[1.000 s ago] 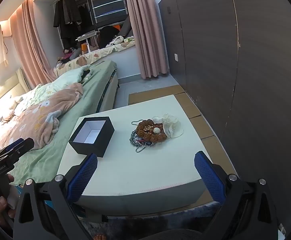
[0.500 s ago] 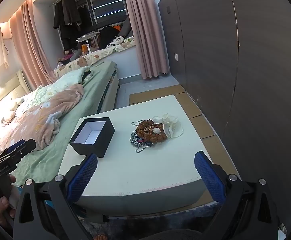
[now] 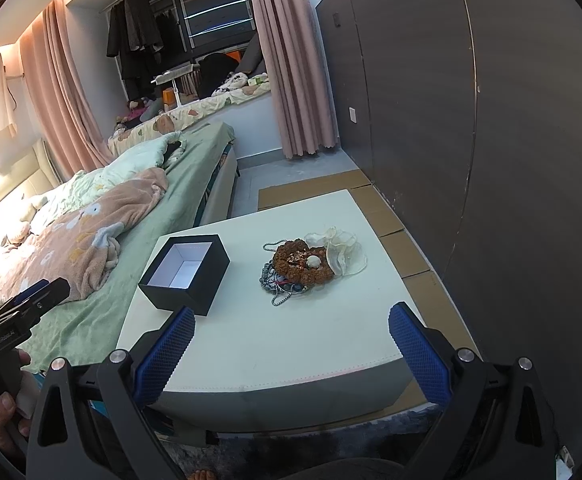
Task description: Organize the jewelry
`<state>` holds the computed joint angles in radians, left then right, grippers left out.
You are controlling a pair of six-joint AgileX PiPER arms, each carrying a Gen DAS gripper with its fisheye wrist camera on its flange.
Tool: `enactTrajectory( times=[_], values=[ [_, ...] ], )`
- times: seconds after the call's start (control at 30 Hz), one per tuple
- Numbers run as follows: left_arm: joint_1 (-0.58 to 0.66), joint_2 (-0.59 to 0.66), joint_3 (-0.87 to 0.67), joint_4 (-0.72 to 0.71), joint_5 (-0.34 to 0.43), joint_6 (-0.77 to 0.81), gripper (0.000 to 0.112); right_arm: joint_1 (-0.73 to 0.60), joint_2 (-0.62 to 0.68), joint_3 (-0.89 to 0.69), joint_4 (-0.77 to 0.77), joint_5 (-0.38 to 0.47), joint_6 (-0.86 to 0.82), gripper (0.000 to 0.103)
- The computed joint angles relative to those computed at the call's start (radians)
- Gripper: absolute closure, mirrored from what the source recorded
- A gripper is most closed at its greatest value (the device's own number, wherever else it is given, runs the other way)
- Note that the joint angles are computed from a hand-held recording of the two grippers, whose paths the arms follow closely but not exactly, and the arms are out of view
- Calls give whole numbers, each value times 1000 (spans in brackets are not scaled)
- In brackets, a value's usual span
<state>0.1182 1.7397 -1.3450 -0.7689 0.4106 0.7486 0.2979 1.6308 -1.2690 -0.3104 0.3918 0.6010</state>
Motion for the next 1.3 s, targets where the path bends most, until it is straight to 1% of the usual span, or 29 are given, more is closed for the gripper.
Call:
enactTrajectory(
  times=[0.1, 0.27, 0.3, 0.57, 1.3],
  values=[
    [-9, -10, 9, 6, -9, -6, 14, 1, 0, 0, -2, 1, 3, 8],
    [0, -7, 5, -5, 1, 5, 14, 1, 0, -2, -1, 4, 1, 8],
    [-11, -8, 6, 13, -7, -14, 14, 1, -1, 1, -5, 1, 5, 8],
    [-14, -6, 3, 22, -8, -26, 14, 1, 2, 0, -5, 0, 4, 8],
    [-11, -5, 4, 13, -6, -17, 14, 4, 5, -1, -9, 0, 12, 8]
  ],
)
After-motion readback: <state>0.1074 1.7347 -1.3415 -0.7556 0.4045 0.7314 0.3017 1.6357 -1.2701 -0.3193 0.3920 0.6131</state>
